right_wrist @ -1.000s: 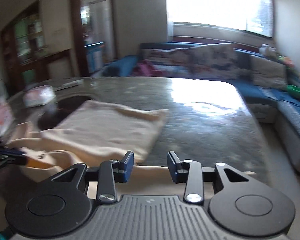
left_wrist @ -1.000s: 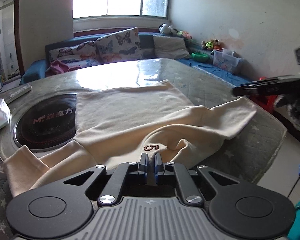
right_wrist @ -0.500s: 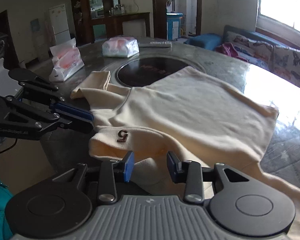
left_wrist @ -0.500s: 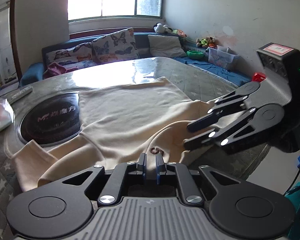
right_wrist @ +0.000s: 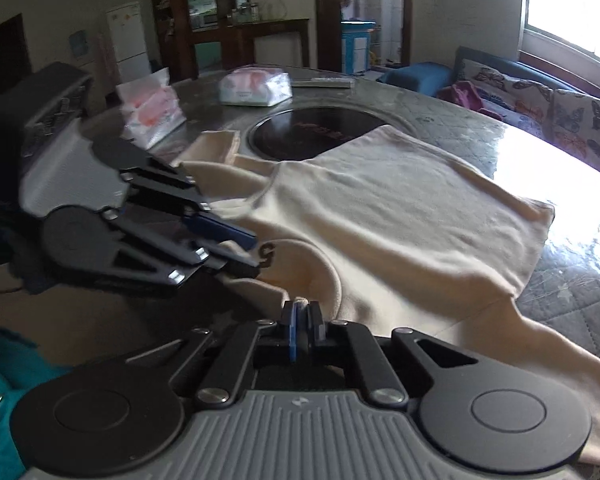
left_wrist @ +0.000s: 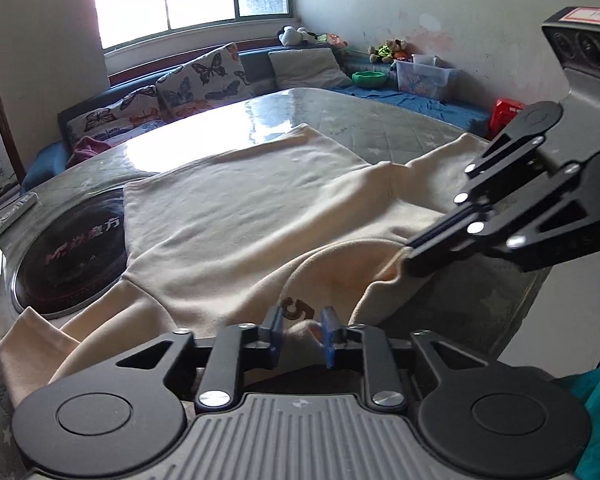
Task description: Fold clothes
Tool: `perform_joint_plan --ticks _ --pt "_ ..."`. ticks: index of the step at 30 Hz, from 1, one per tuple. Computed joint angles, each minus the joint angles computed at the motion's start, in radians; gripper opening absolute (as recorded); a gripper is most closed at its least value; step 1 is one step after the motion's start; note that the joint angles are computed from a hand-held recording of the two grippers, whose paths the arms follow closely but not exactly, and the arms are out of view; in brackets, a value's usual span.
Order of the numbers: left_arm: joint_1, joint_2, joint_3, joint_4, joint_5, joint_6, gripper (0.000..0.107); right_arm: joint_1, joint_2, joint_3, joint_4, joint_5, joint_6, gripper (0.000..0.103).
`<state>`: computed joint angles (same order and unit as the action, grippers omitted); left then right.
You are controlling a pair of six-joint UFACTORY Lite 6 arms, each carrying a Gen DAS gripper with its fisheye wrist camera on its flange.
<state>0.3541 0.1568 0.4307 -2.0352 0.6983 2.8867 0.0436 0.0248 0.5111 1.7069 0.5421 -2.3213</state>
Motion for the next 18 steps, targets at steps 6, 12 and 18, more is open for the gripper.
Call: perform_joint_plan --ticks 6,12,18 --pt "0.143 -0.062 -0.026 0.222 0.088 -0.100 0.011 -0.062 -0.045 -0.008 -0.275 0.052 0.185 0.006" --pt "0.206 -0.050 0.017 0.367 0.113 -0.203 0.011 -0.095 -0.018 0.060 -0.205 0.079 0.159 0.008" --pt "0.239 -0.002 0.119 0.474 0.199 -0.431 0.012 -0.003 0.153 0.140 -0.003 0.026 0.006 0.010"
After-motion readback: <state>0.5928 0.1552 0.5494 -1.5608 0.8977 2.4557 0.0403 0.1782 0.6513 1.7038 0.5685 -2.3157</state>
